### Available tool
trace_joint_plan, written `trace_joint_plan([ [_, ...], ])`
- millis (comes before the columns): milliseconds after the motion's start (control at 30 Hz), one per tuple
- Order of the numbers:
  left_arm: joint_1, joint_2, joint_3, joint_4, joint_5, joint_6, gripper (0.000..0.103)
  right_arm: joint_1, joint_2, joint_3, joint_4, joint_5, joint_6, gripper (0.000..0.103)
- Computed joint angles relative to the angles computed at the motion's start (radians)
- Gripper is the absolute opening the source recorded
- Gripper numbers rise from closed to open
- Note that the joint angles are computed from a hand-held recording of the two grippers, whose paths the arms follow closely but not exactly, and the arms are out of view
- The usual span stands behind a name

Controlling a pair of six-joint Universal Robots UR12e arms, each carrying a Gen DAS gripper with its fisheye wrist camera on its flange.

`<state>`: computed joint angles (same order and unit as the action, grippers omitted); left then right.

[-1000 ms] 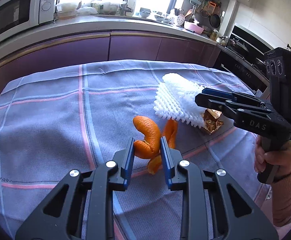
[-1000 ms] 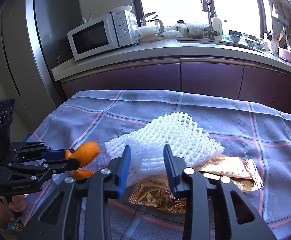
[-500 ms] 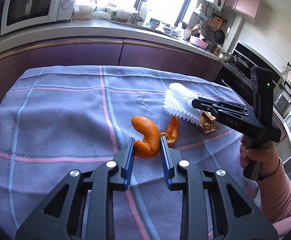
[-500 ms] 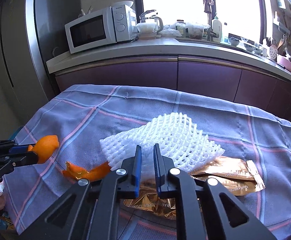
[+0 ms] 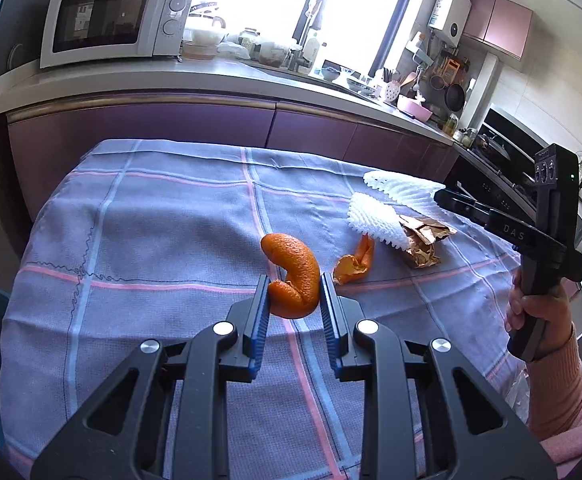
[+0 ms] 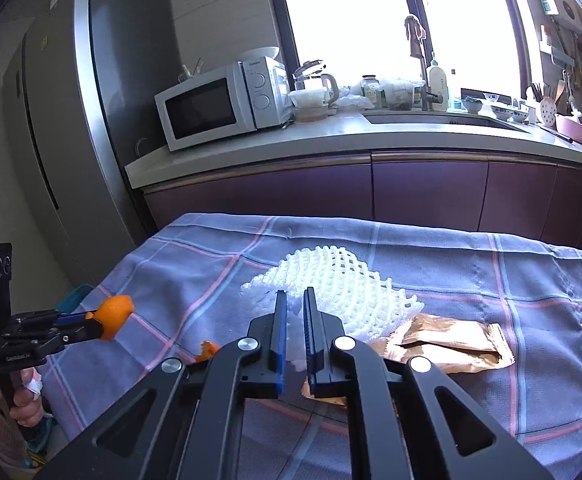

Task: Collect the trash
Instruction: 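Carry the peel and netting to the teal bin and open both tools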

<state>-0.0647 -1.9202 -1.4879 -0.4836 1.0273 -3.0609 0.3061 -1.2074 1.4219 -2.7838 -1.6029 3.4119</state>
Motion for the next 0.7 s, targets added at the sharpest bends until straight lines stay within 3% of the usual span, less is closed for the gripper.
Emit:
trace_joint_plan([
  [367, 0.038, 0.058, -0.086, 0.076, 0.023, -0.043, 0.025, 0.035, 0.018, -0.023, -0.074, 0.172, 0.003, 0.007],
  [700, 0.088, 0.111, -0.162, 0.128, 0.043, -0.086, 0.025, 0.071, 0.077, -0.101, -0.042, 0.281, -0.033, 0.007],
])
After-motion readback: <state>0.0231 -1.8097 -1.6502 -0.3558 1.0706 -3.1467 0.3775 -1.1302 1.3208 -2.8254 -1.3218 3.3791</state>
